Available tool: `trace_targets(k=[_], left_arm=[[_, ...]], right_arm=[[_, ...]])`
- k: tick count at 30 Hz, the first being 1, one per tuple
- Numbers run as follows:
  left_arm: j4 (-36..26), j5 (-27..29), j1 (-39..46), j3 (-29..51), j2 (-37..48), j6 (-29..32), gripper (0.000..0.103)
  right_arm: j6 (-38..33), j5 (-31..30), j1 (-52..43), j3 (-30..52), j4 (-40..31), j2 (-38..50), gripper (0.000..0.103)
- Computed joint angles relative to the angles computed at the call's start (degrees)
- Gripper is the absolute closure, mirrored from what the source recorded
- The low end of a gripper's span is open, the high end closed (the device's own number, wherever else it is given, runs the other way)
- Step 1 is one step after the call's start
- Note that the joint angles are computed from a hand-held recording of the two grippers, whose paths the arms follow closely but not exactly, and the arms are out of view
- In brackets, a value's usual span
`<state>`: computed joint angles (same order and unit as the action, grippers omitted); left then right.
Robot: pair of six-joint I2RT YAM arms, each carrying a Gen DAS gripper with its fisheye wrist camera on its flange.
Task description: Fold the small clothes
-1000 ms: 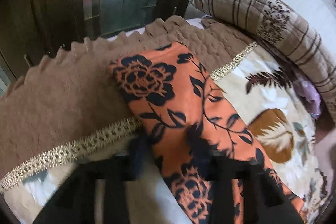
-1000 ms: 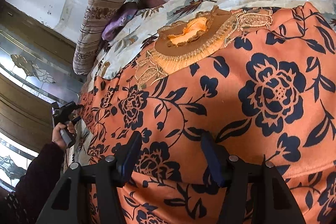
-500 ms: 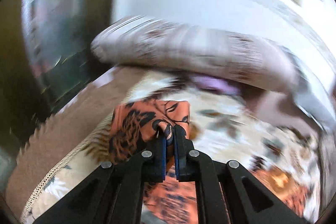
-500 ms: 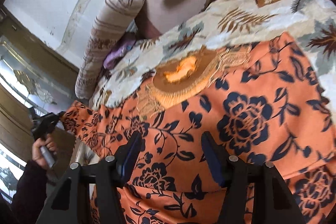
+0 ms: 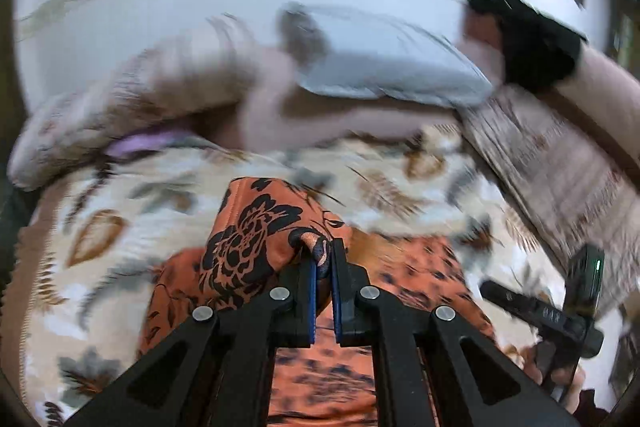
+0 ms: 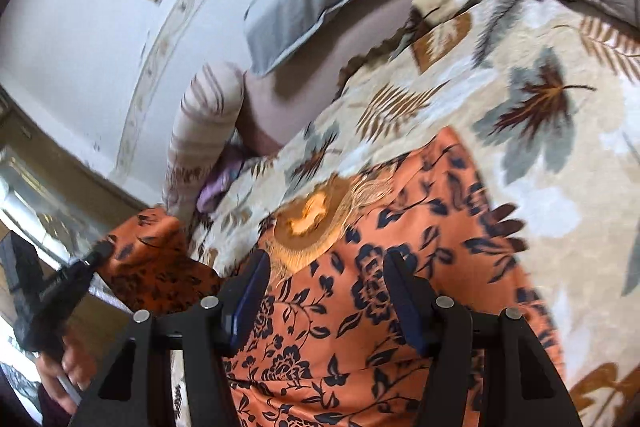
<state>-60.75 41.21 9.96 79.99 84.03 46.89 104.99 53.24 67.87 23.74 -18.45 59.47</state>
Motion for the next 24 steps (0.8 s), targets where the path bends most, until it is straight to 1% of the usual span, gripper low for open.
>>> trace_targets(k=[1, 3, 4, 5, 6, 7, 8, 9, 10, 12, 14, 16, 18, 19, 20, 21, 23, 24], left_arm=[[0.6, -1.7, -3.0, -3.9, -2.2, -0.3, 0.097], [-0.2, -4.9, -7.9, -8.6, -4.3, -0.1, 0.093], [-0.6, -6.9, -9.9, -10.4, -4.7, 0.6, 0.087], [0.6, -9.2, -11.8, -13.7, -6.4, 1.5, 0.082], [2.1, -10.3, -12.2, -15.9, -7.7, 2.1, 0.078], [2.7, -10.8, -12.0, -17.2, -8.5, 3.0, 0.065], [2.4, -10.4, -10.6, -17.6, -8.7, 4.6, 0.054], [1.3, -9.0, -8.2, -16.9, -8.0, 6.7, 0.051], [0.5, -7.7, -6.0, -15.5, -6.8, 8.4, 0.050], [1.1, -5.6, -1.3, -12.5, -3.8, 10.4, 0.048], [5.1, -5.9, 2.2, -10.3, -0.6, 9.2, 0.045], [11.3, -7.6, 5.8, -8.3, 2.9, 6.7, 0.045], [18.4, -11.5, 7.6, -7.6, 6.0, 4.4, 0.045], [20.6, -13.2, 8.4, -7.0, 7.7, 3.7, 0.045], [23.0, -15.4, 9.1, -6.1, 10.3, 2.6, 0.045], [24.2, -16.8, 9.5, -5.3, 12.3, 2.0, 0.045], [25.8, -19.2, 10.0, -4.1, 16.2, 1.2, 0.045], [27.2, -21.3, 9.7, -4.3, 17.9, 0.3, 0.045]], right_arm=[[2.1, 1.0, 0.9, -0.4, -2.3, -1.5, 0.040], [6.0, 1.9, 2.0, -1.4, -6.2, -4.6, 0.040], [7.3, 1.8, 2.1, -2.2, -7.2, -6.2, 0.040], [8.5, 1.5, 2.1, -2.9, -7.9, -7.6, 0.040], [9.4, 0.9, 1.9, -3.5, -8.5, -8.9, 0.040], [9.8, 0.5, 1.7, -3.8, -8.7, -9.3, 0.037], [9.9, 0.0, 1.3, -4.1, -8.4, -9.8, 0.034], [9.4, -0.5, 0.8, -4.3, -7.3, -9.4, 0.032], [8.1, -1.3, 0.0, -4.4, -5.8, -9.2, 0.031], [3.4, -4.2, -2.3, -4.5, -1.7, -8.0, 0.031], [-2.1, -8.4, -5.1, -4.0, 4.2, -4.7, 0.031], [-7.2, -12.6, -8.0, -3.0, 10.8, 0.2, 0.031], [-11.7, -16.8, -10.7, -0.7, 15.8, 6.0, 0.031], [-13.7, -18.0, -11.2, 0.9, 17.0, 8.9, 0.031], [-16.1, -19.0, -11.8, 3.7, 16.9, 12.3, 0.031], [-18.3, -19.3, -12.1, 7.2, 15.6, 15.8, 0.031], [-23.6, -18.5, -11.8, 15.7, 10.4, 23.0, 0.031], [-26.4, -17.5, -11.3, 20.2, 7.4, 26.4, 0.031]])
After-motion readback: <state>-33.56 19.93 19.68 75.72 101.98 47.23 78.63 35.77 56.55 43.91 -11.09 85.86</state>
